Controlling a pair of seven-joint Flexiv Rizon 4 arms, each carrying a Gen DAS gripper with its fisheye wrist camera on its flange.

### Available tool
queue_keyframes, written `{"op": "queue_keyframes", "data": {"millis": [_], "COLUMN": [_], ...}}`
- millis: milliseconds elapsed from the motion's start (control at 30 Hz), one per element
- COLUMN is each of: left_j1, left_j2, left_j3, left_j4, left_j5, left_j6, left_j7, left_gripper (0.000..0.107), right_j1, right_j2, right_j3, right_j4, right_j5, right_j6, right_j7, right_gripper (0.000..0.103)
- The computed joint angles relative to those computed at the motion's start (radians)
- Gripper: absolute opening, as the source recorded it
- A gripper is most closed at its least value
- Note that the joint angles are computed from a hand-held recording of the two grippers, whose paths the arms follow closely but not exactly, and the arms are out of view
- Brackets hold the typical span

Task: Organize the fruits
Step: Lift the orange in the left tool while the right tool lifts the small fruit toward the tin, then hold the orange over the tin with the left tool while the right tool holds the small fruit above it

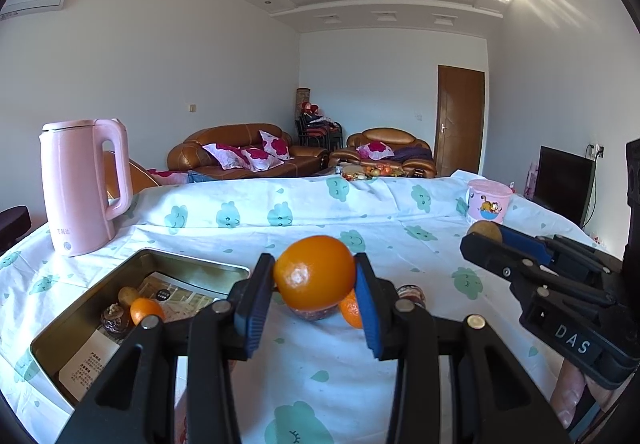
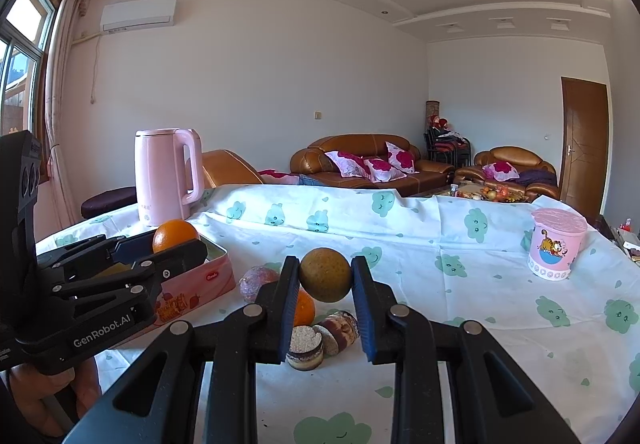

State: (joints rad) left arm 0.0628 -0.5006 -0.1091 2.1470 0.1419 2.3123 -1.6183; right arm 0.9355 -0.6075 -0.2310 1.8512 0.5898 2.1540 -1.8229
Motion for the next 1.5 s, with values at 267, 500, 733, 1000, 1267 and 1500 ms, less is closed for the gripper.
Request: {"op": "queue_keyframes", "data": {"millis": [267, 500, 733, 1000, 1267, 1500], "left_j1": [0.064, 0.107, 0.107, 0.135, 0.158, 0.189], "left_j2": [0.03, 0.062, 0.075, 0.087, 0.094, 0.097], "left_j3": [-0.021, -0.008, 0.026, 0.04, 0.054, 0.054], "left_j4": [0.017, 0.038, 0.052, 0.07, 0.079, 0.082], "left_j5": [0.054, 0.057, 0.018, 0.014, -0.005, -0.004], "left_j6": [-0.05, -0.085, -0.104, -0.104, -0.118, -0.132], "left_j7": [-0.048, -0.077, -0.054, -0.051, -0.05, -0.056], "left_gripper": [0.041, 0.041, 0.041, 0.041, 0.041, 0.041], "right_j1": [-0.013, 0.002, 0.001, 0.027, 0.049, 0.04], "right_j2": [0.003, 0.002, -0.012, -0.04, -0.074, -0.101], "right_j3": [0.021, 0.02, 0.024, -0.001, -0.024, -0.017], "right_j4": [-0.013, -0.051, -0.086, -0.119, -0.154, -0.187], "right_j5": [-0.028, -0.106, -0.205, -0.295, -0.375, -0.444], "right_j6": [-0.019, -0.06, -0.104, -0.144, -0.175, -0.205], "right_j7": [0.013, 0.036, 0.1, 0.169, 0.227, 0.28], "right_gripper": [0.028, 0.028, 0.028, 0.028, 0.028, 0.028]}}
